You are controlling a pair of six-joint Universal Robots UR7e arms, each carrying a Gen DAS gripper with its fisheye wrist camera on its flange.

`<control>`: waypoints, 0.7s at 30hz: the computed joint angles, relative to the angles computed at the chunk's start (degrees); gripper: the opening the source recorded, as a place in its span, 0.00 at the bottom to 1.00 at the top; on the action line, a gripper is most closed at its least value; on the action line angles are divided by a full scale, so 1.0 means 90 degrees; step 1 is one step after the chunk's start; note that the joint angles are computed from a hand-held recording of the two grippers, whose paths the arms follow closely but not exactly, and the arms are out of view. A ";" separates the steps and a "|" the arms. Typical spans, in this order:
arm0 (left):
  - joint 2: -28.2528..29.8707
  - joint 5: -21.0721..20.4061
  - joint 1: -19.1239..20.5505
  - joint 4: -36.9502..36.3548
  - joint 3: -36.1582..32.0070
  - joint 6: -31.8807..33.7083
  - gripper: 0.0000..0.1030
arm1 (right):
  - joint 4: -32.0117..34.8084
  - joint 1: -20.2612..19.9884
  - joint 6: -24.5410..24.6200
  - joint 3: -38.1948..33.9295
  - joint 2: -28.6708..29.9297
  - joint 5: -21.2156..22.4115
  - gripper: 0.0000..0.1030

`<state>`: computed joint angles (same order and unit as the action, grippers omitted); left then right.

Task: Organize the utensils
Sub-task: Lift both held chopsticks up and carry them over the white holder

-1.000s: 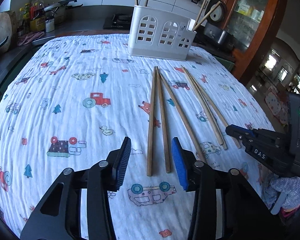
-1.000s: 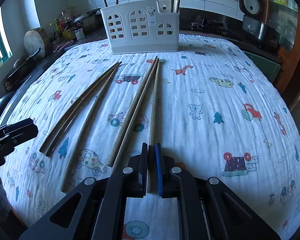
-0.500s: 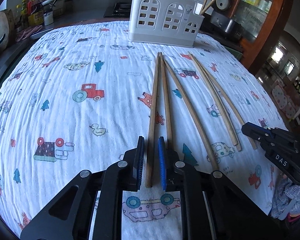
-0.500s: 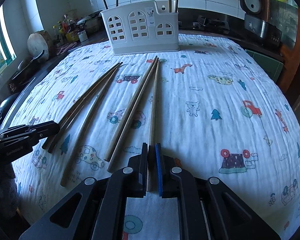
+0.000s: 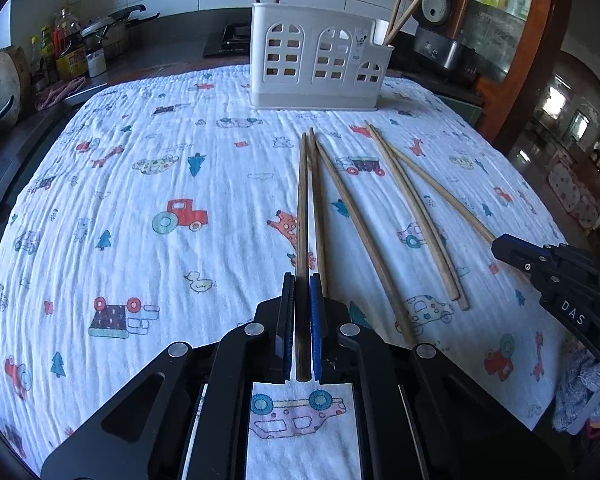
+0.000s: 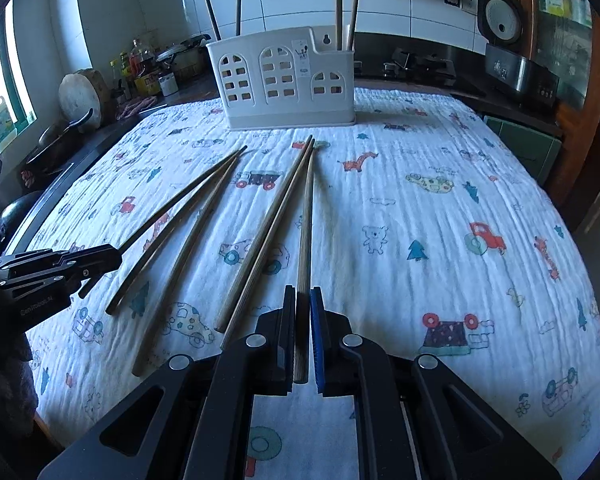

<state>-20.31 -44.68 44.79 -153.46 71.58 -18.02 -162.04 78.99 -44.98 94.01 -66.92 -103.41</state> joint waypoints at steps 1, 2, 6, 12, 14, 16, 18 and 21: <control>-0.0042 0.0009 -0.0025 -0.0103 0.0042 0.0055 0.06 | -0.0055 0.0026 -0.0044 -0.0001 -0.0039 0.0040 0.07; -0.0082 0.0029 -0.0052 -0.0220 0.0083 0.0119 0.06 | -0.0106 0.0047 -0.0081 0.0002 -0.0068 0.0066 0.07; -0.0220 0.0074 -0.0141 -0.0666 0.0178 0.0377 0.06 | -0.0263 0.0168 -0.0272 -0.0099 -0.0161 0.0270 0.07; -0.0257 0.0145 -0.0254 -0.1331 0.0094 0.1045 0.06 | -0.0255 0.0411 -0.0526 -0.0554 -0.0079 0.0501 0.07; -0.0233 0.0168 -0.0276 -0.1489 0.0003 0.1266 0.06 | -0.0119 0.0487 -0.0584 -0.0813 0.0014 0.0541 0.07; -0.0200 0.0146 -0.0280 -0.1560 -0.0127 0.1441 0.06 | 0.0116 0.0557 -0.0623 -0.1113 0.0127 0.0562 0.07; -0.0156 0.0123 -0.0275 -0.1558 -0.0309 0.1603 0.06 | 0.0435 0.0639 -0.0645 -0.1494 0.0266 0.0563 0.07; -0.0077 0.0086 -0.0247 -0.1457 -0.0609 0.1778 0.06 | 0.0913 0.0771 -0.0650 -0.2122 0.0520 0.0506 0.07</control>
